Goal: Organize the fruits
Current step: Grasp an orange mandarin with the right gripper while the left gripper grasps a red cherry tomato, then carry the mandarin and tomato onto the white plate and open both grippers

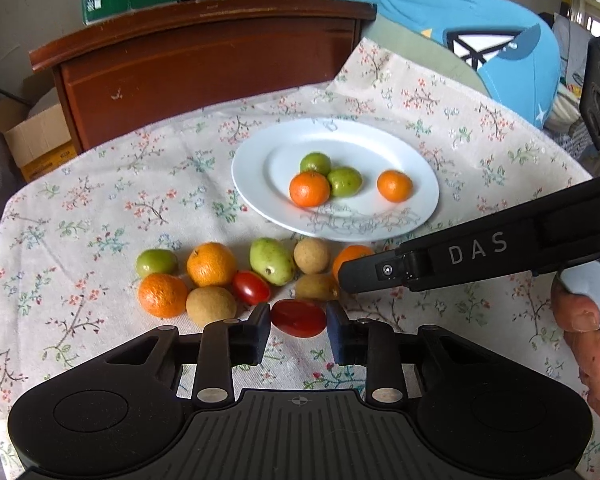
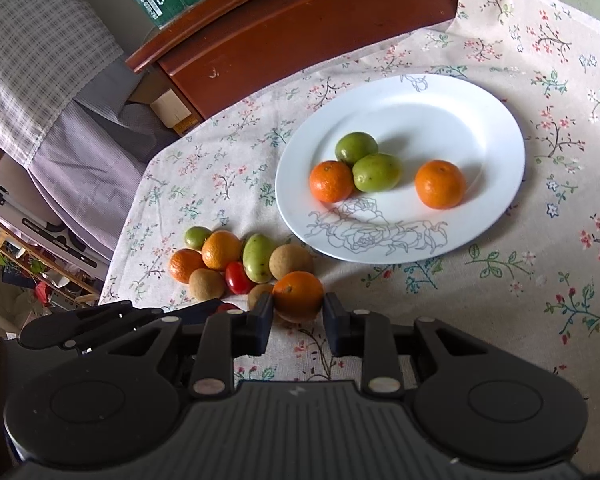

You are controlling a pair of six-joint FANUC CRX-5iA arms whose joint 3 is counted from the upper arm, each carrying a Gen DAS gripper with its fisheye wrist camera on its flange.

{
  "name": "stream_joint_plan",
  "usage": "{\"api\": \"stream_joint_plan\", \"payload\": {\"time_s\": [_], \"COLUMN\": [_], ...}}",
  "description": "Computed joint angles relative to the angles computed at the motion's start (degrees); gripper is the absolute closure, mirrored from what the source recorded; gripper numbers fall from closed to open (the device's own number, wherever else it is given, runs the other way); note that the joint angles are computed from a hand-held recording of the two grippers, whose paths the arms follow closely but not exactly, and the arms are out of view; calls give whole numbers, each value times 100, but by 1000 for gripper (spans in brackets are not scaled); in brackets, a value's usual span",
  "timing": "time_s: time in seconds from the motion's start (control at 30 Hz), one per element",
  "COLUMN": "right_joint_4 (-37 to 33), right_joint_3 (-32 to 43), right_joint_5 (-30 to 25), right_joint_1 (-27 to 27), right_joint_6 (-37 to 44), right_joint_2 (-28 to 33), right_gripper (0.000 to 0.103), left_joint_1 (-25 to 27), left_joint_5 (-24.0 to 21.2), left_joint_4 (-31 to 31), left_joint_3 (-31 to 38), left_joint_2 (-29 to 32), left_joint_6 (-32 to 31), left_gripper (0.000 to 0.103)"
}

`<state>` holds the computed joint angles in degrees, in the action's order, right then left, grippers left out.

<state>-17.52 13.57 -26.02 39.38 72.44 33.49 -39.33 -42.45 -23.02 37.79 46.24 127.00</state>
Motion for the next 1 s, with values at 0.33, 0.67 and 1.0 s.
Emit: {"api": "stream_joint_plan", "payload": {"time_s": [0.33,0.67,1.0], "right_joint_4": [-95,210,919], "right_joint_3": [-77,-210,16], "right_joint_5": [231,676,752], "right_joint_1": [-69,-179,-358], "right_joint_6": [-24,-381,-1093], "right_joint_2": [-140,-320,-73], "right_gripper": [76,76,76], "left_joint_1": [-30,83,398], "left_joint_5": [317,545,505], "left_joint_4": [-374,-391,200], "left_joint_3": [-99,225,1019], "left_joint_2": [-204,-102,483], "left_joint_6": [484,603,170], "left_gripper": [75,75,75]}}
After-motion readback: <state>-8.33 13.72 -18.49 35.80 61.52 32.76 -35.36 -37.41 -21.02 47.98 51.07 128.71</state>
